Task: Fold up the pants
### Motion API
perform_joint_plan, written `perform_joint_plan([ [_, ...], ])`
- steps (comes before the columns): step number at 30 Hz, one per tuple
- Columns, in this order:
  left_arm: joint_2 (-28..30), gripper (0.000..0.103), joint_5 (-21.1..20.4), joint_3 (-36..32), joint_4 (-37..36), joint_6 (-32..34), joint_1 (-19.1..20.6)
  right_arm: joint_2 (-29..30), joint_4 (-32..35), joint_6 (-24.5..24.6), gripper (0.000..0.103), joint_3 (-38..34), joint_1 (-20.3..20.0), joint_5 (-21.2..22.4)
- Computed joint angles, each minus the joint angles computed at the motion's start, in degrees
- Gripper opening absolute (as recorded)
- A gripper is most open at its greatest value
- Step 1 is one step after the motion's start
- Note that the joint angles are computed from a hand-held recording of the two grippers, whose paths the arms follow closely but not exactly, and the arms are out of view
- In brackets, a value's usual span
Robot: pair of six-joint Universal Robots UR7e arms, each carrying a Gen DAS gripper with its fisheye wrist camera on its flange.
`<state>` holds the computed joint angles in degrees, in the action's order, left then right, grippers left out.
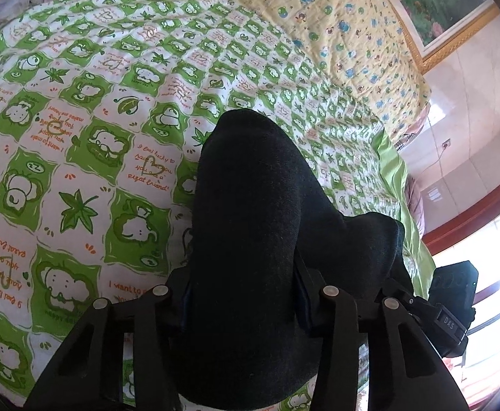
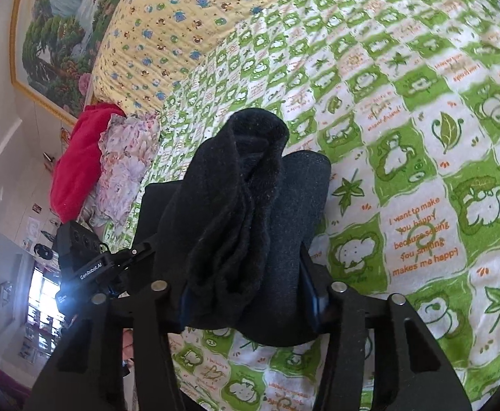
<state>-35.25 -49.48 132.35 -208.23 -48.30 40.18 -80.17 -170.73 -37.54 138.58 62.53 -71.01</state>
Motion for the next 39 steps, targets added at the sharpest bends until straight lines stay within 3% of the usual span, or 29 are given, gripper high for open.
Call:
perform_joint_plan([
  [8, -2.3, 0.038, 3.2, 2.4, -0.9, -1.7, -3.4, -2.2, -0.4, -1.6, 0.048, 1.0, 2.6, 2.2],
  [17, -9.1, 0.038, 12.9, 8.0, 3.4, -7.1, -7.5, 2.8, -0.1, -1.7, 0.047, -2.9, 9.2, 3.7],
  [27, -20.2, 0.038, 21.7, 11.5, 13.7, -9.8, -6.0, 15.5, -3.8, -0.3, 0.047, -11.6, 17.8, 4.2],
  [39, -24.7, 0.038, 25.5, 11.2, 17.9, -7.9, -1.1, 26.5, -4.0, 0.2, 0.047, -21.3, 23.2, 2.6],
])
